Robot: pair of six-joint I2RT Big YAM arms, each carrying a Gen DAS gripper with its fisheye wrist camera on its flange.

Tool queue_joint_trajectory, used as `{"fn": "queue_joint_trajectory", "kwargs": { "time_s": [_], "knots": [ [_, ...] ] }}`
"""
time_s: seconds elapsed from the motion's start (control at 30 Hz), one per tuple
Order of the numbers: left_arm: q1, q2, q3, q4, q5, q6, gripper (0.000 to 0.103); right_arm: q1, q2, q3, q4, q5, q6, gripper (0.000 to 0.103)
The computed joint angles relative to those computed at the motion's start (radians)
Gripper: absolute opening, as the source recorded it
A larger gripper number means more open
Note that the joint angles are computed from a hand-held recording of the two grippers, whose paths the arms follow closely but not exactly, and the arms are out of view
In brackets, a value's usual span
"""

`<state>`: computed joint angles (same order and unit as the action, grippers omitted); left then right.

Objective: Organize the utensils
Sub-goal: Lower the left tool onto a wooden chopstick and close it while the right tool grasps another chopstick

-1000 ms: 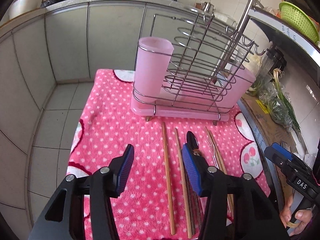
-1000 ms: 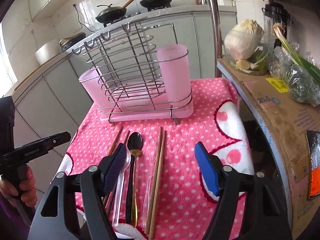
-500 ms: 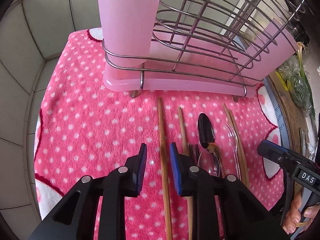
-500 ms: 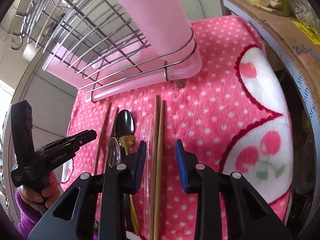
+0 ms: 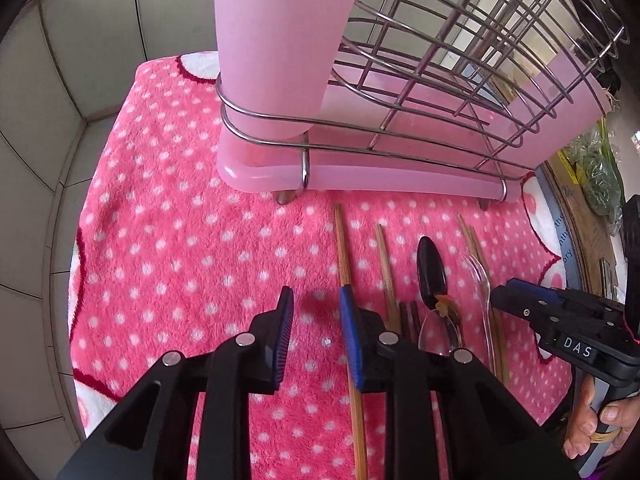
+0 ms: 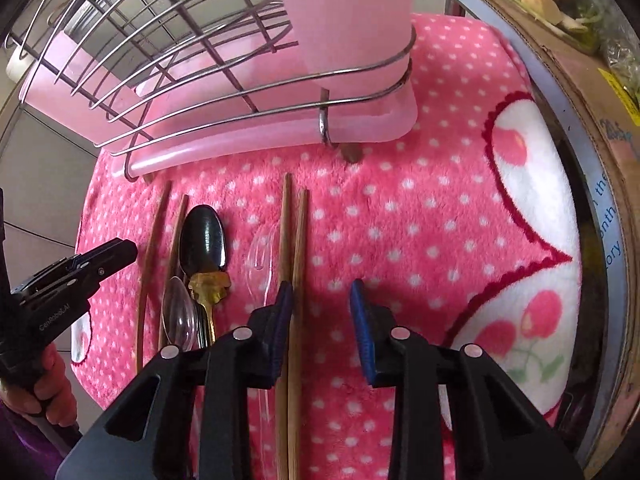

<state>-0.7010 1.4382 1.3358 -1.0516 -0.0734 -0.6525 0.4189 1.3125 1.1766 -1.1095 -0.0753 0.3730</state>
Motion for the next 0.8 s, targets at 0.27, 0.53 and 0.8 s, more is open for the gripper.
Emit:
{"fn": "queue_joint_trajectory", "kwargs": {
  "time_s": [0.27,0.53,0.8],
  "knots": [
    [0.017,0.005,0.009,-0.021,0.051,0.028,0.023,0.016,0.017,0.026,-0.041,0.099,-0.022,0.01],
    [0.02,0.055,0.08,-0.073,0.075,0.034,0.023,-0.03,0.015,0.025,0.009,-0.063,0.032,0.01],
    [0.014,0.063,0.107,-0.1,0.061,0.045,0.023,-0.02,0.025,0.045,-0.021,-0.054,-0.038,0.01]
  ]
}}
